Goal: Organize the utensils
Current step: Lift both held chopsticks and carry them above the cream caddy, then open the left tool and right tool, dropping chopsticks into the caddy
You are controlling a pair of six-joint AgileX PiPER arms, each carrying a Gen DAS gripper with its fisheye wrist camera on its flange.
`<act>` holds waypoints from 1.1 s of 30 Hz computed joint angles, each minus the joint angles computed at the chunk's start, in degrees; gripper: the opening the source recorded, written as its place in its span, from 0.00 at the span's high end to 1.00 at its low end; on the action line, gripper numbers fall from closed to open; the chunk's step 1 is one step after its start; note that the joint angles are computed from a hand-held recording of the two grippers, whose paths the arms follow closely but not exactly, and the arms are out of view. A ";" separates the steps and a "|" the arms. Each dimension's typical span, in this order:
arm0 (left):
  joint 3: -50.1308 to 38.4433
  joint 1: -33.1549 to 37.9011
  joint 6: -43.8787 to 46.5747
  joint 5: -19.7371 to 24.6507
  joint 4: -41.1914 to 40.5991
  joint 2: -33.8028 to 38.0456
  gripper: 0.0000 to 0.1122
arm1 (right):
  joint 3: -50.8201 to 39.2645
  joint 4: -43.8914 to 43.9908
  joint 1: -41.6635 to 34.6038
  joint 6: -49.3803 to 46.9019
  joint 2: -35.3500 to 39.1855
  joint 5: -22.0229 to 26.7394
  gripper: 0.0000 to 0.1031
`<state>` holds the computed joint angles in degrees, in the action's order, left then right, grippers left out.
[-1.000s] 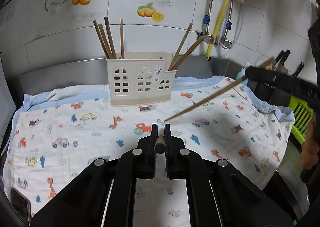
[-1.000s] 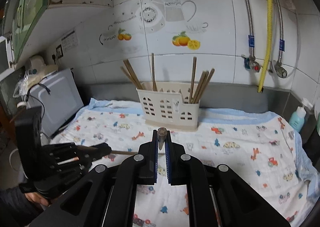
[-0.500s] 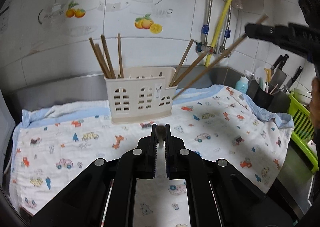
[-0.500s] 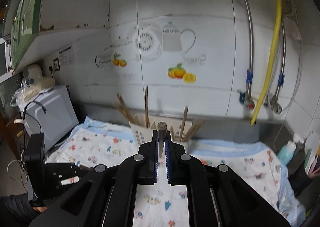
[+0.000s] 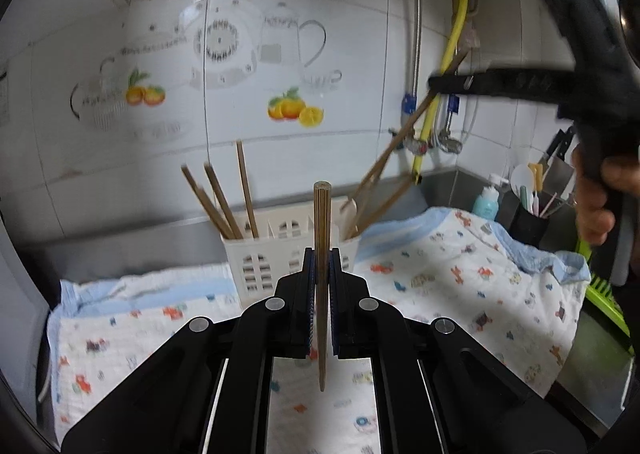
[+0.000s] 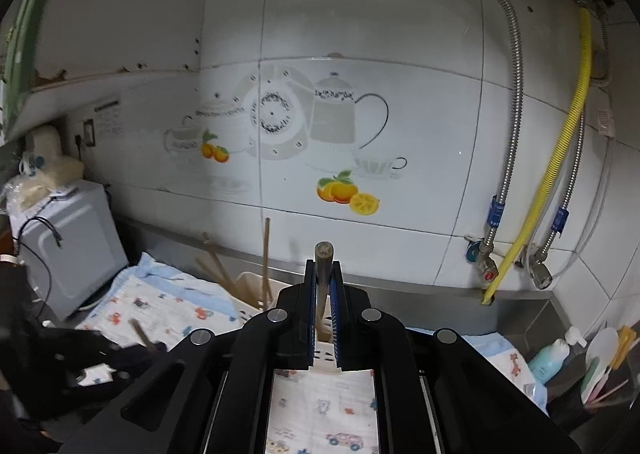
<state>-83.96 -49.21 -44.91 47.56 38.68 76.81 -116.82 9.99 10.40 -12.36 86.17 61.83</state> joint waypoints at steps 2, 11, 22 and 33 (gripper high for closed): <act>-2.78 0.63 1.13 0.34 0.29 0.88 0.95 | -2.76 -1.03 0.34 0.52 2.65 1.32 0.94; -19.73 6.04 7.41 0.79 -0.61 9.13 0.95 | -6.79 -3.38 1.42 0.81 9.82 3.92 0.94; -38.40 14.92 12.48 1.46 -5.38 21.75 0.95 | -5.15 -2.49 1.06 -1.41 12.46 2.94 0.94; -46.08 18.54 13.55 3.03 -8.95 29.94 0.95 | -3.51 -1.24 0.67 -3.60 12.59 1.57 0.94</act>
